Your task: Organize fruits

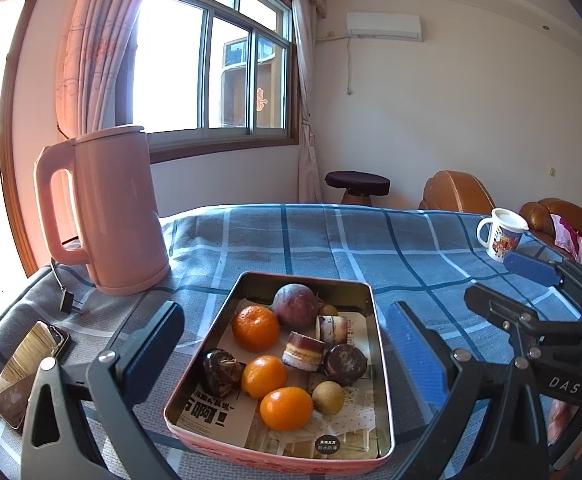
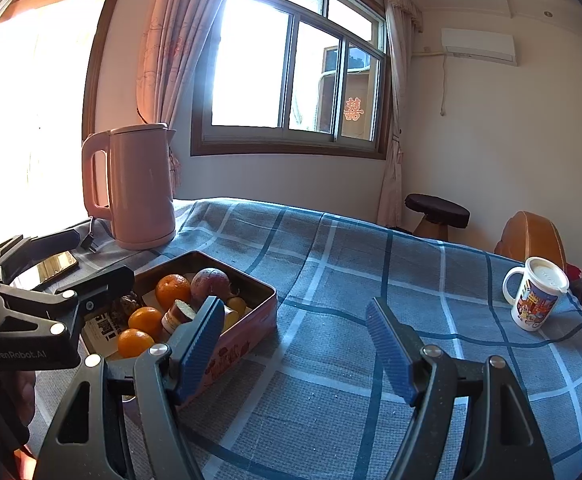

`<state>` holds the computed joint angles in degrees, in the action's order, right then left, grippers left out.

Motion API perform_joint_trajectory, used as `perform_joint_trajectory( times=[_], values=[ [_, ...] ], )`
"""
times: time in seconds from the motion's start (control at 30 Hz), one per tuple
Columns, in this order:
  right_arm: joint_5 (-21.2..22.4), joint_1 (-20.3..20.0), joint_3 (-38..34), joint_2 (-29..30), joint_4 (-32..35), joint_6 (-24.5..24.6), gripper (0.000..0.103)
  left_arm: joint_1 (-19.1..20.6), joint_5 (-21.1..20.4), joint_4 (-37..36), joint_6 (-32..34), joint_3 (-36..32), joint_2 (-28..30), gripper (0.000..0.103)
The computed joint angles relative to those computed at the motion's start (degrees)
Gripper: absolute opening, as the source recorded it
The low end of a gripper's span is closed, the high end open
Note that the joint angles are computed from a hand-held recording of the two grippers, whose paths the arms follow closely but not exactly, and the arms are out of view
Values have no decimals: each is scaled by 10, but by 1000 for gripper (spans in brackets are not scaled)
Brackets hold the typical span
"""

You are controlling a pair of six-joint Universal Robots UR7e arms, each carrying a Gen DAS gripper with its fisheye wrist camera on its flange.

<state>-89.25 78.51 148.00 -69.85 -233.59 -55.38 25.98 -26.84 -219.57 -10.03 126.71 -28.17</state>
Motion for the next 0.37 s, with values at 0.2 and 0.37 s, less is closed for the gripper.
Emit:
perform_joint_trajectory(
  times=[0.2, 0.37],
  values=[
    [-5, 1, 1, 5, -5, -7, 74, 6, -9, 5, -10, 3, -1, 103],
    [-12, 3, 0, 11, -13, -14, 74, 0, -7, -3, 5, 0, 5, 103]
  ],
)
